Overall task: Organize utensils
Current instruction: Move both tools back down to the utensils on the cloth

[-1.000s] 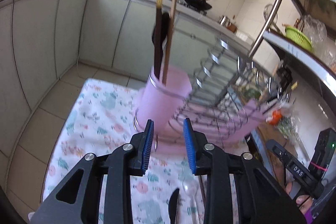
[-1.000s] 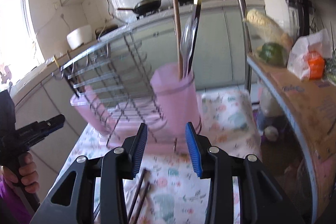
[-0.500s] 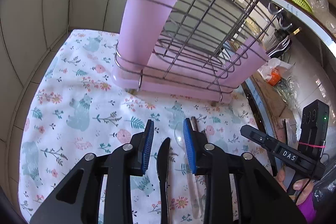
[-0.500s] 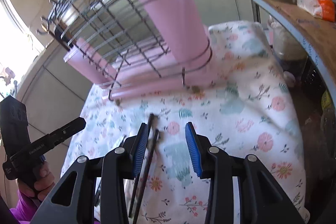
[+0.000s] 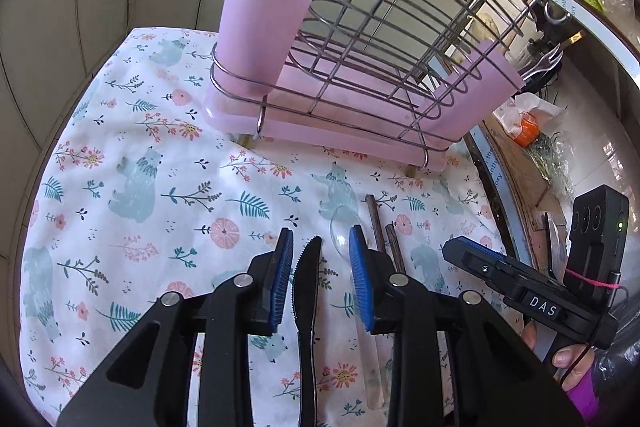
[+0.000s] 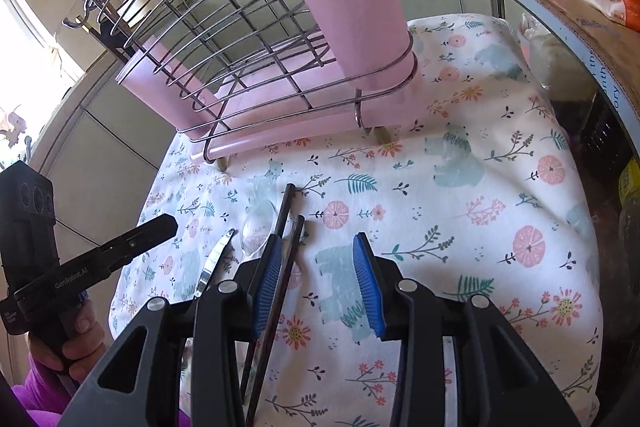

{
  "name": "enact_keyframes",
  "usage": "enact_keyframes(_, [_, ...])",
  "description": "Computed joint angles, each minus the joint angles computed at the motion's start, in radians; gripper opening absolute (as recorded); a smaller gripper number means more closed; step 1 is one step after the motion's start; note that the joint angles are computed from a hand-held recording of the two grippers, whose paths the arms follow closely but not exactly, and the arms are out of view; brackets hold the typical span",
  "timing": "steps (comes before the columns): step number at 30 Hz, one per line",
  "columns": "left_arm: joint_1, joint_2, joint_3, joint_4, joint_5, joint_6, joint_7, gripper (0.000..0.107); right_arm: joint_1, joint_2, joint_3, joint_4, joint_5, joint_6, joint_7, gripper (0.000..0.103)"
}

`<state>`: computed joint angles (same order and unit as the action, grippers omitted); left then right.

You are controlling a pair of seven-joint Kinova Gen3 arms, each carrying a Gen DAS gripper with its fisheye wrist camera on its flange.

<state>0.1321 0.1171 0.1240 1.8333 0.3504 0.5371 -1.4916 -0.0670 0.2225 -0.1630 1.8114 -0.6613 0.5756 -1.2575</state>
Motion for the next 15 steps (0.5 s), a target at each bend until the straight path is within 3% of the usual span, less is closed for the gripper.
enact_keyframes(15, [0.038,0.053,0.018,-0.052,-0.043,0.057,0.011,0.029,0.036,0.017,-0.007,0.010,-0.074,0.023,0.071,0.037])
